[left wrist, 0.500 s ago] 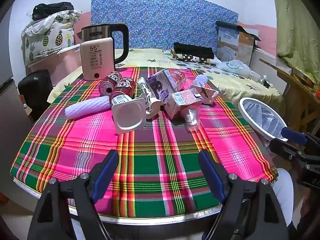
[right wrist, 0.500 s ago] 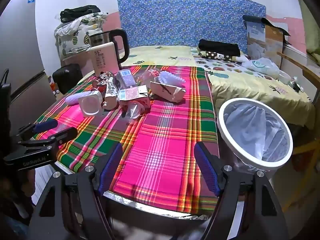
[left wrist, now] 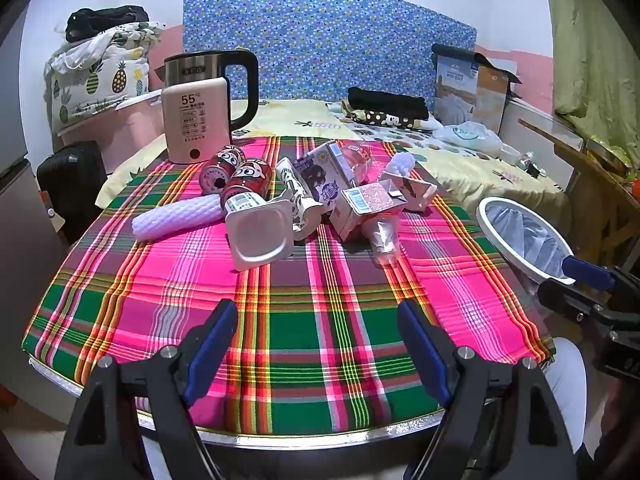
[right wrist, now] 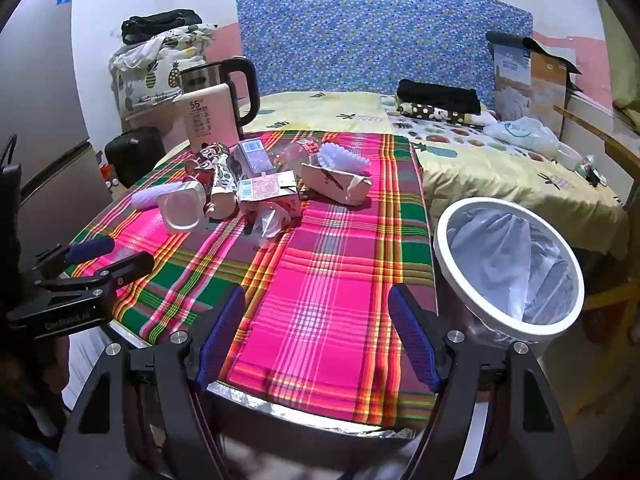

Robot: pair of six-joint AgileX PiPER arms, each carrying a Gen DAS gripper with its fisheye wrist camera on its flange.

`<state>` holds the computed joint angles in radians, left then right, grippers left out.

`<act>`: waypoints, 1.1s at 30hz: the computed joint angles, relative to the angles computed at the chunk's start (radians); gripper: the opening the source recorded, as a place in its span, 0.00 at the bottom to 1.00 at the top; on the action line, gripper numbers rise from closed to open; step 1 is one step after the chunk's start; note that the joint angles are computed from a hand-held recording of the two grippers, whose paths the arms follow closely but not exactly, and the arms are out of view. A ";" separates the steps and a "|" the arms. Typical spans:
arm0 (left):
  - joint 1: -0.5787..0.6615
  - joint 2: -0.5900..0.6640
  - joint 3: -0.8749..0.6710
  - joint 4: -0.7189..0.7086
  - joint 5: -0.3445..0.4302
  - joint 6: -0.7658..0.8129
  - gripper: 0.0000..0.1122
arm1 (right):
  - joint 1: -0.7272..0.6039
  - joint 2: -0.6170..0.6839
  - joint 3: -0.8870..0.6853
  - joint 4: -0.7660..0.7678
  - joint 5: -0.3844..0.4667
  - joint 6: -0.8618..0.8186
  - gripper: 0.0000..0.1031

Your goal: Collect trash

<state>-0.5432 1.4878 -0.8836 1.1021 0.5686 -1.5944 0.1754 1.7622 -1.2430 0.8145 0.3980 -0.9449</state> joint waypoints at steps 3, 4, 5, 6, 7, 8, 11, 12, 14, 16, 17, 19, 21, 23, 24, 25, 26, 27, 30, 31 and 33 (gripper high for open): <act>-0.001 -0.003 0.003 0.003 0.001 -0.004 0.74 | 0.003 0.002 -0.003 -0.016 0.000 0.018 0.73; -0.001 -0.004 0.004 0.005 0.000 -0.005 0.74 | 0.003 0.002 -0.004 -0.017 -0.001 0.018 0.73; -0.001 -0.004 0.005 0.005 -0.001 -0.006 0.74 | 0.002 0.002 -0.002 -0.011 -0.002 0.013 0.73; -0.001 -0.003 0.004 0.007 0.000 -0.008 0.74 | 0.001 0.000 -0.001 -0.011 0.000 0.012 0.73; -0.002 -0.003 0.005 0.009 -0.001 -0.011 0.74 | 0.002 0.003 -0.002 -0.012 -0.002 0.012 0.73; -0.002 -0.003 0.005 0.009 -0.001 -0.011 0.74 | 0.002 0.003 -0.002 -0.012 -0.002 0.012 0.73; -0.002 -0.004 0.004 0.005 0.001 -0.006 0.74 | 0.002 0.003 -0.005 -0.019 0.001 0.020 0.73; -0.003 -0.003 0.005 0.010 0.001 -0.012 0.74 | 0.001 0.003 -0.006 -0.022 0.003 0.023 0.73; -0.002 -0.005 0.002 0.000 0.002 -0.001 0.74 | 0.005 -0.001 -0.002 -0.031 0.000 0.033 0.73; -0.003 -0.005 0.000 -0.002 0.004 0.000 0.74 | 0.006 -0.001 -0.002 -0.031 0.000 0.033 0.73; -0.002 -0.004 0.000 -0.001 0.002 0.001 0.74 | 0.005 -0.001 -0.001 -0.030 0.000 0.031 0.73; -0.003 -0.004 0.000 -0.001 0.004 0.000 0.74 | 0.004 0.000 -0.003 -0.033 0.002 0.034 0.73; -0.003 -0.004 0.000 -0.001 0.002 0.000 0.74 | 0.004 -0.001 -0.002 -0.037 0.002 0.039 0.73; -0.005 -0.002 -0.001 0.000 0.006 -0.002 0.74 | 0.008 0.003 -0.007 -0.046 0.001 0.047 0.73; -0.005 -0.003 0.000 0.000 0.005 -0.002 0.74 | 0.007 0.004 -0.007 -0.044 0.002 0.045 0.73; -0.005 -0.005 0.001 -0.002 0.005 0.001 0.74 | 0.006 0.004 -0.008 -0.044 0.003 0.046 0.73; -0.006 -0.004 0.000 -0.003 0.007 0.001 0.74 | 0.006 0.004 -0.008 -0.045 0.004 0.047 0.73; -0.007 -0.003 -0.001 -0.002 0.009 0.000 0.74 | 0.006 0.002 -0.006 -0.049 0.004 0.052 0.73; -0.010 0.003 -0.006 -0.004 0.008 0.003 0.74 | 0.006 0.002 -0.006 -0.047 0.003 0.049 0.73; -0.012 0.004 -0.008 -0.006 0.009 0.006 0.74 | 0.006 0.003 -0.007 -0.045 0.004 0.046 0.73; -0.012 0.004 -0.009 -0.007 0.009 0.007 0.74 | 0.006 0.002 -0.006 -0.045 0.004 0.045 0.73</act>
